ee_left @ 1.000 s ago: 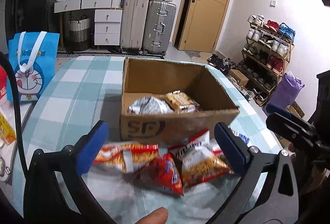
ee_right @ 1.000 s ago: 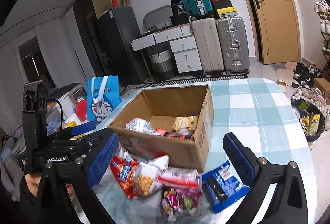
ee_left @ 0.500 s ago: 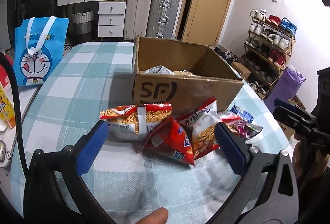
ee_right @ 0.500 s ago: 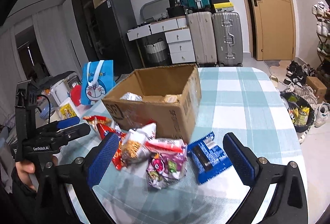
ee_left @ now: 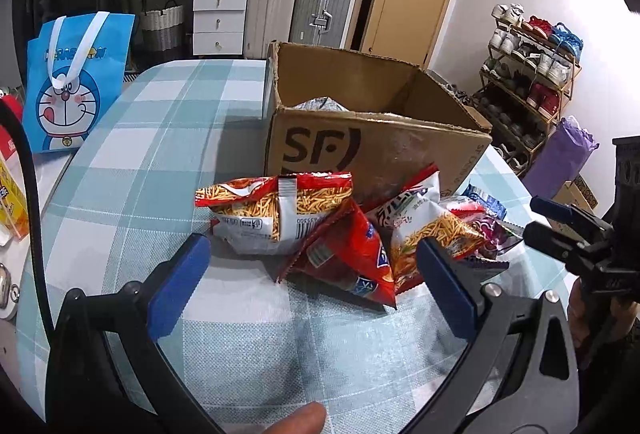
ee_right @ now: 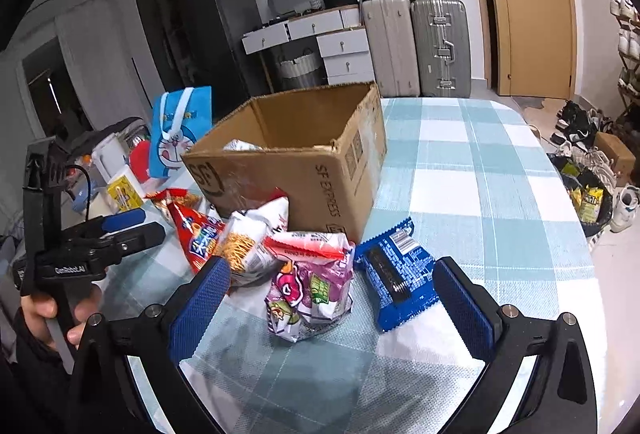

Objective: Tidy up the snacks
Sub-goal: 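Withdraw both grippers from the box and reach toward the snack pile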

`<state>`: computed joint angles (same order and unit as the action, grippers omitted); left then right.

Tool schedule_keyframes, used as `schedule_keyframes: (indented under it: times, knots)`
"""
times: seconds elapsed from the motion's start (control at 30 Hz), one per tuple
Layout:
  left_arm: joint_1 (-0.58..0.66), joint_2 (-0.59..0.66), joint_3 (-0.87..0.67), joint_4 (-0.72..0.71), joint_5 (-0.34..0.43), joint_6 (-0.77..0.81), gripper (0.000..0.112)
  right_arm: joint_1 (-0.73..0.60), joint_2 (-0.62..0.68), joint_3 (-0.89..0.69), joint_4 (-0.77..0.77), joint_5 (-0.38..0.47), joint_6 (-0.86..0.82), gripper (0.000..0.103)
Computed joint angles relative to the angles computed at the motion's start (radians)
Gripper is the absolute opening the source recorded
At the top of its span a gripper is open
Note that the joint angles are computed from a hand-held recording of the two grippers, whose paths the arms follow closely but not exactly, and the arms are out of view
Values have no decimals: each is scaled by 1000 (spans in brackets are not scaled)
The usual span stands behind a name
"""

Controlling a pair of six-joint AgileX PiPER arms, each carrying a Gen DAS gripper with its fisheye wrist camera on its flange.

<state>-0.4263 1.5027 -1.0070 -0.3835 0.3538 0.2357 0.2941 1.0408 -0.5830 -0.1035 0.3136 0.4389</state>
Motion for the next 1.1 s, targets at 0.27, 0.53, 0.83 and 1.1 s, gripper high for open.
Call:
schedule_keyframes:
  times: [0.27, 0.53, 0.83, 1.1]
  knots:
    - [5, 15, -2, -21, 0, 18, 102, 29, 43, 5, -36, -23, 38, 103]
    - [-5, 22, 5, -1, -7, 10, 102, 27, 71, 9, 13, -34, -5, 103]
    - [-16, 30, 8, 10, -12, 6, 102, 36, 86, 11, 73, -46, -68, 103]
    - [-19, 38, 8, 5, -11, 20, 102, 36, 101, 21, 234, -75, -234, 102]
